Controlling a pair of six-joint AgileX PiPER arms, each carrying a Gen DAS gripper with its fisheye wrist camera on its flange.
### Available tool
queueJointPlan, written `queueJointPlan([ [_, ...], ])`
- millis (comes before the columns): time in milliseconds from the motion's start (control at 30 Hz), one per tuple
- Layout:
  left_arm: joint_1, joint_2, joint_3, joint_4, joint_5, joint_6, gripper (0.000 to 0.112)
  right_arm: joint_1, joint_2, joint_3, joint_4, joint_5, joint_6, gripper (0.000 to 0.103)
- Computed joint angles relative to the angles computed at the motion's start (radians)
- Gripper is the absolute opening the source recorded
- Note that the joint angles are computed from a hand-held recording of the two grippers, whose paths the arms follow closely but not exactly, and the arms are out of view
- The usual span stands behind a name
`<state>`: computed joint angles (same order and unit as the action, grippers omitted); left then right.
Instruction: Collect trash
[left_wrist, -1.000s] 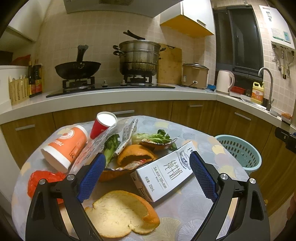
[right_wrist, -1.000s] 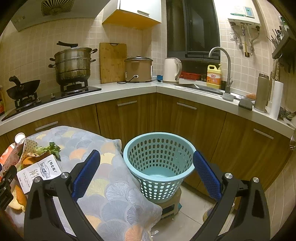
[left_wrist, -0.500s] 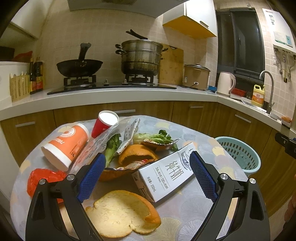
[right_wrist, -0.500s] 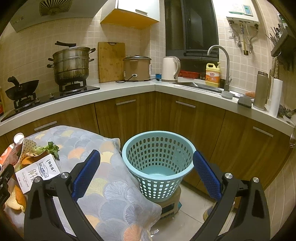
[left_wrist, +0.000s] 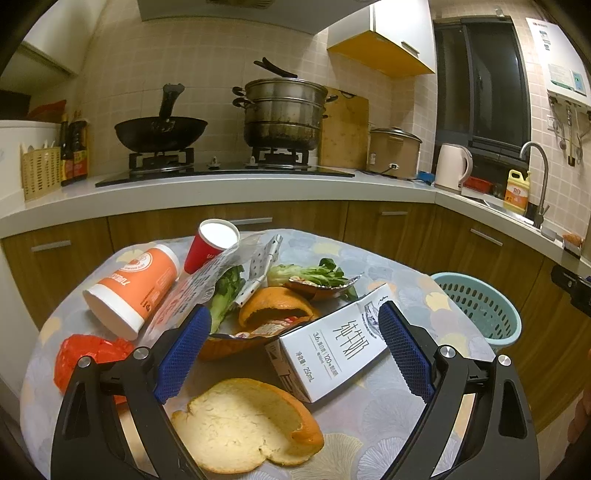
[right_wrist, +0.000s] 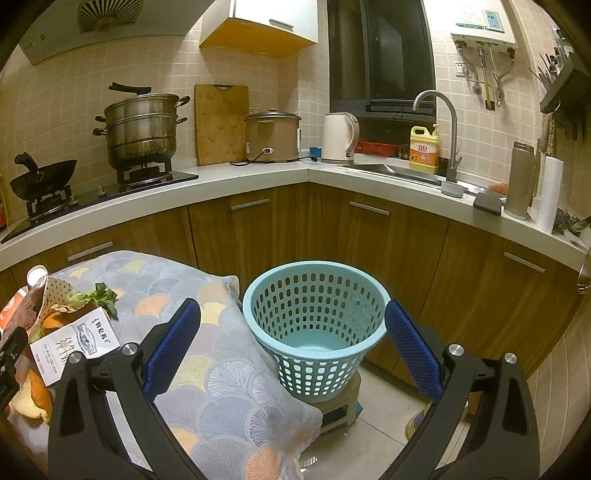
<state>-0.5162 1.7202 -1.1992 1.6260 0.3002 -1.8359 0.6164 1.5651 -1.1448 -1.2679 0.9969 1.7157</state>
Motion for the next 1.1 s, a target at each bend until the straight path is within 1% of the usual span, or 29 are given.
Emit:
queueJointPlan([
  [300, 0.011, -0.016, 0.000, -0.050, 0.000, 0.041, 0.089, -0.008, -0.014, 0.007, 0.006, -0.014, -0.003, 0.094],
  [333, 0.016, -0.028, 0.005, -0.078, -0.006, 0.070, 0.089, -0.008, -0.014, 0.005, 0.007, -0.014, -0.005, 0.094],
  [400, 0.006, -0.054, 0.020, -0.106, 0.043, 0.111, 0.089, -0.005, -0.017, 0.005, 0.003, -0.012, -0.002, 0.094],
  [433, 0.012, -0.077, 0.034, -0.120, 0.055, 0.130, 0.089, -0.005, -0.018, 0.005, 0.001, -0.015, 0.000, 0.094],
  [467, 0.023, -0.092, 0.040, -0.146, 0.046, 0.157, 0.089, -0.005, -0.021, 0.009, 0.000, -0.021, 0.004, 0.093],
  [533, 0.056, -0.133, 0.056, -0.252, 0.027, 0.254, 0.089, -0.002, -0.017, 0.010, -0.001, -0.033, 0.003, 0.090],
  [667, 0.111, -0.191, 0.096, -0.380, 0.028, 0.367, 0.089, 0.009, -0.010, 0.001, 0.001, -0.064, -0.015, 0.083],
  [700, 0.135, -0.206, 0.109, -0.436, 0.020, 0.420, 0.089, 0.015, -0.008, -0.002, -0.004, -0.066, -0.016, 0.083],
  [800, 0.180, -0.233, 0.124, -0.542, 0.023, 0.534, 0.089, 0.036, -0.005, -0.012, -0.013, -0.088, -0.028, 0.079],
  [833, 0.197, -0.241, 0.129, -0.574, 0.030, 0.574, 0.089, 0.042, -0.004, -0.017, -0.013, -0.098, -0.034, 0.074],
  [867, 0.213, -0.247, 0.130, -0.617, 0.034, 0.626, 0.089, 0.051, 0.000, -0.023, -0.016, -0.109, -0.042, 0.070],
  [900, 0.233, -0.249, 0.125, -0.699, 0.036, 0.717, 0.089, 0.060, 0.004, -0.029, -0.018, -0.121, -0.053, 0.069],
  [933, 0.247, -0.248, 0.121, -0.749, 0.039, 0.774, 0.089, 0.066, 0.006, -0.033, -0.020, -0.129, -0.060, 0.066],
  [1000, 0.277, -0.241, 0.116, -0.858, 0.043, 0.899, 0.089, 0.083, 0.010, -0.042, -0.022, -0.161, -0.077, 0.065],
  [1100, 0.310, -0.226, 0.115, -0.964, 0.037, 1.019, 0.089, 0.105, 0.028, -0.068, -0.020, -0.226, -0.110, 0.061],
])
